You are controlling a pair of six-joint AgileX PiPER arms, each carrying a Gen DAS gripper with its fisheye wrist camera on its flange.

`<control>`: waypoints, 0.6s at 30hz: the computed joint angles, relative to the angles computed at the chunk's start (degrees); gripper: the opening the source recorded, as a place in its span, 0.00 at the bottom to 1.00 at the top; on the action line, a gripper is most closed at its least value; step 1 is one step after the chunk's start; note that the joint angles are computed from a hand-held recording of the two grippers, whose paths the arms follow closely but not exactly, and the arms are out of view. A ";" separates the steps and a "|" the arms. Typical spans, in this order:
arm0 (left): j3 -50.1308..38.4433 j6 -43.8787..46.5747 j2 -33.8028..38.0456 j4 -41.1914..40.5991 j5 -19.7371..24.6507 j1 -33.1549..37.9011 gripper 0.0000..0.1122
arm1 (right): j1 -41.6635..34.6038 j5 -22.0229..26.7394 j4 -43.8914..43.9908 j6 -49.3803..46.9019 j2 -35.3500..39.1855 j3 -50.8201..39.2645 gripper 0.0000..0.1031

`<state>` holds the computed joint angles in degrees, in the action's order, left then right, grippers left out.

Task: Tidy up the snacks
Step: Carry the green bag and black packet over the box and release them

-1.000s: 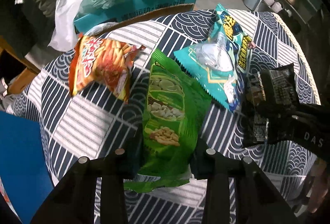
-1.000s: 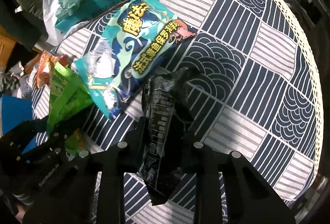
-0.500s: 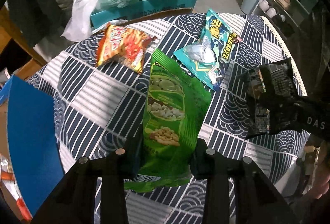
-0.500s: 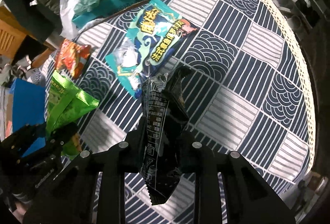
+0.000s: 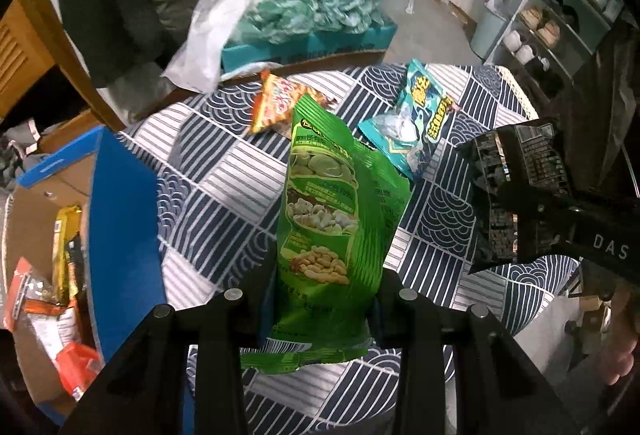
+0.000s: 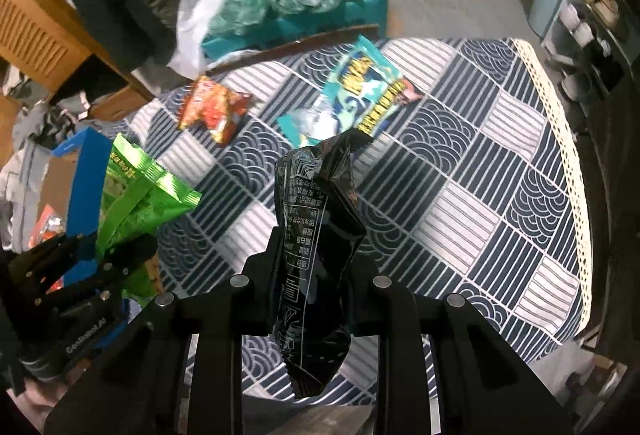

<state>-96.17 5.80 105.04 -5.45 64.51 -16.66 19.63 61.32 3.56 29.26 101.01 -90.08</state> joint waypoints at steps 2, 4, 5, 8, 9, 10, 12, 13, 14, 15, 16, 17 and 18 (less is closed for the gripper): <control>0.10 0.37 -1.03 -0.22 0.40 0.63 0.33 | 0.78 0.16 0.11 -0.05 0.44 -1.42 0.23; -0.18 0.60 -1.89 -0.24 0.87 1.35 0.33 | 1.60 0.72 0.20 0.19 0.72 -2.98 0.23; -0.31 0.84 -2.35 -0.26 1.01 1.77 0.33 | 1.92 0.94 0.28 0.16 0.92 -3.72 0.23; -0.28 1.30 -3.59 -0.18 0.90 2.92 0.33 | 3.28 2.03 0.23 0.16 1.95 -6.77 0.23; -0.23 1.56 -3.92 -0.26 0.89 3.36 0.33 | 3.88 2.47 0.21 0.21 2.42 -8.02 0.23; -0.16 1.83 -4.31 -0.36 0.74 3.90 0.33 | 4.19 2.77 0.26 0.15 2.82 -8.84 0.23; 0.41 2.38 -5.15 -0.48 0.06 4.77 0.33 | 5.04 3.43 0.52 -0.06 3.83 -10.91 0.23; 0.77 2.60 -5.57 -0.45 -0.23 5.29 0.33 | 5.42 3.76 0.57 -0.17 4.38 -11.91 0.23; 0.86 2.89 -5.76 -0.64 -0.19 5.85 0.33 | 5.81 4.10 0.79 -0.27 5.00 -13.02 0.23; 0.78 3.46 -5.88 -1.23 0.04 6.77 0.33 | 6.14 4.51 1.05 -0.39 5.70 -14.21 0.23; 0.59 3.83 -5.88 -1.62 0.25 7.40 0.33 | 6.55 4.97 1.21 -0.40 6.50 -15.60 0.23; 0.31 4.10 -5.84 -1.87 0.46 8.17 0.33 | 6.89 5.45 1.24 -0.37 7.21 -16.89 0.23; 0.27 4.38 -5.90 -2.15 0.49 8.85 0.33 | 7.33 5.96 1.25 -0.32 7.96 -18.28 0.23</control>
